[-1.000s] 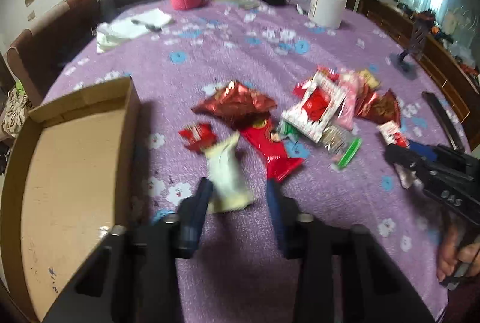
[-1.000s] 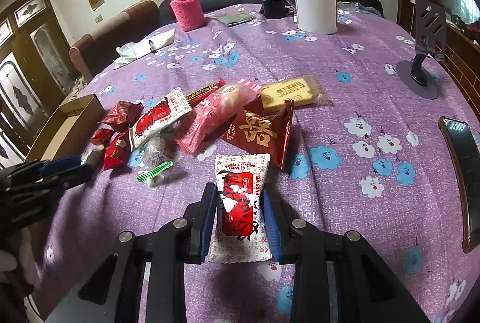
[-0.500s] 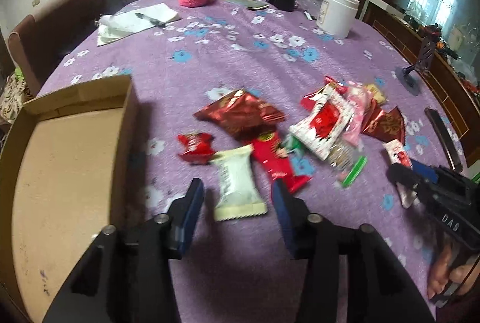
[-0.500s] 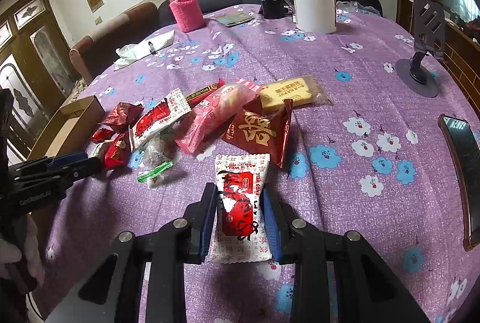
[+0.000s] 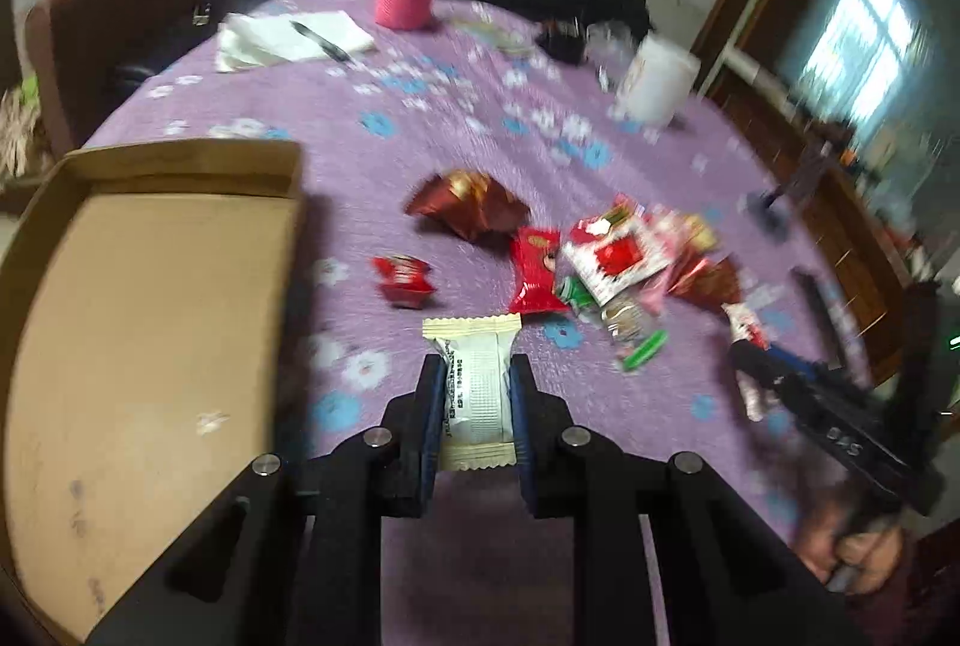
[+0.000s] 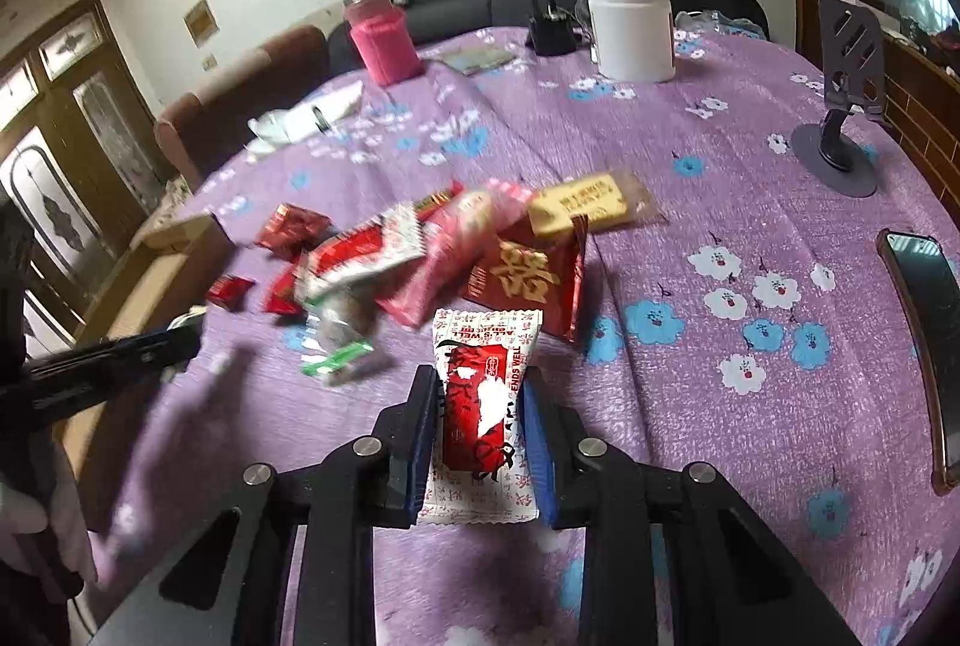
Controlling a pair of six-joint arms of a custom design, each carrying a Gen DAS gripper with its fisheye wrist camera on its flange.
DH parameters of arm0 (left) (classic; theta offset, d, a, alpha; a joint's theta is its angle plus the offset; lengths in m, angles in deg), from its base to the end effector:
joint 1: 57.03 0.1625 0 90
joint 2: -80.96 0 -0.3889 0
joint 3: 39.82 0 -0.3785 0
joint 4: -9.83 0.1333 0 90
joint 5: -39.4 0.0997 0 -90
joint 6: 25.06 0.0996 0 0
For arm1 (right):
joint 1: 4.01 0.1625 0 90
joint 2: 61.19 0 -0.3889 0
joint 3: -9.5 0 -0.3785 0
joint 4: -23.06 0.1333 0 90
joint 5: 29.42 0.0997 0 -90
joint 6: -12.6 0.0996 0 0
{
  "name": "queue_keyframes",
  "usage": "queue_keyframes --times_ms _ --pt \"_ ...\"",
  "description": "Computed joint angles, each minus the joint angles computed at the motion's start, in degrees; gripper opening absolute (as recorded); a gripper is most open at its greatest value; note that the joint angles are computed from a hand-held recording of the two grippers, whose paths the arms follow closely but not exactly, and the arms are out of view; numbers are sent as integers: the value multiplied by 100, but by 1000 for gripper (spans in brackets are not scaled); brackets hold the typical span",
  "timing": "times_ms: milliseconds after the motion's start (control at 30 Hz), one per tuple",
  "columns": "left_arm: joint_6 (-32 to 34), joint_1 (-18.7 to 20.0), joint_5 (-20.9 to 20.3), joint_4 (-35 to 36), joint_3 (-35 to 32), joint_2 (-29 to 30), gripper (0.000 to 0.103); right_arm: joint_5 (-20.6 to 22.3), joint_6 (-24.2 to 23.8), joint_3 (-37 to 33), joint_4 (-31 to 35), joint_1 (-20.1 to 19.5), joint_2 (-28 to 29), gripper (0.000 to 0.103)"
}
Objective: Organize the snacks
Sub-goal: 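Grasp the cream snack with the left tool while the right tool grasps the white-red packet, then carry both snacks over the cardboard box and open both tools to drop them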
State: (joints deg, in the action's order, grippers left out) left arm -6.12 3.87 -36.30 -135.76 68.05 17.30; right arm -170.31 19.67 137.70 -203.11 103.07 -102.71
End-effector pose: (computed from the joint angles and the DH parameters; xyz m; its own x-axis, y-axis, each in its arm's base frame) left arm -0.1347 -0.5667 0.1722 -0.6685 0.6835 -0.2931 0.7335 0.6711 -0.1080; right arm 0.1786 -0.3904 0.0774 -0.7938 0.4522 0.4066 -0.0938 0.5696 -0.8165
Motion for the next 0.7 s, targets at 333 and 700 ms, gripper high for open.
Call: queue_keyframes --times_ms 333,700 --pt "141 619 174 240 -732 -437 20 823 241 -867 1324 849 -102 29" --pt "-79 1346 601 563 -1259 -279 21 1864 137 -3594 3875 941 1518 30"
